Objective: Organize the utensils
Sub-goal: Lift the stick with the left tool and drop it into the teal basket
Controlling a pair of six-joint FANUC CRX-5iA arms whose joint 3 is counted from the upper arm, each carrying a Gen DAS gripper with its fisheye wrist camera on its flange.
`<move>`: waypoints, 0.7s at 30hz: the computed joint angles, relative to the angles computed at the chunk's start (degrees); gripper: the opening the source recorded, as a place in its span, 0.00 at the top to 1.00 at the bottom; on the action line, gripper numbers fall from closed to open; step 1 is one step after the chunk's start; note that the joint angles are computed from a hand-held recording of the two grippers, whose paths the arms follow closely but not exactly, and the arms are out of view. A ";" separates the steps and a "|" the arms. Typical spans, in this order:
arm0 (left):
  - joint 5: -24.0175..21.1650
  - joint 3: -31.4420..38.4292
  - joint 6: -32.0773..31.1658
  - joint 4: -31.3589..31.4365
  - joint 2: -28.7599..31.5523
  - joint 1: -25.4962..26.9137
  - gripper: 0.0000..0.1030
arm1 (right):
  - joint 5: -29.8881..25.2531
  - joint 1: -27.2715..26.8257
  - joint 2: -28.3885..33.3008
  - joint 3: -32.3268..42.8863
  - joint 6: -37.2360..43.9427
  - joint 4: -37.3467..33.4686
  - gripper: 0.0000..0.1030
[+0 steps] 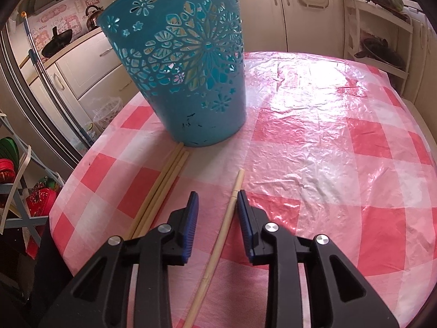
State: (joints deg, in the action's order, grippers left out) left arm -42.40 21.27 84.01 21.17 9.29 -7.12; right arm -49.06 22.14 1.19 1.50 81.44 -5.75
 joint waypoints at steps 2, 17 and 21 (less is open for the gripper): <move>2.17 2.51 0.75 -0.27 1.40 -0.37 0.95 | -0.20 -0.41 0.09 0.34 0.51 -0.93 0.71; 7.47 25.37 22.01 -21.09 17.88 -4.00 0.95 | -2.10 -3.60 0.63 2.57 4.40 -7.62 0.71; 4.29 28.86 22.52 -22.19 21.21 -4.42 0.95 | -2.27 -3.72 0.67 2.73 4.71 -8.10 0.71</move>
State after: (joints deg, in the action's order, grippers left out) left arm -38.12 50.13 106.53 -1.01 30.51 -11.53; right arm -51.33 18.42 1.86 4.22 86.15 -13.86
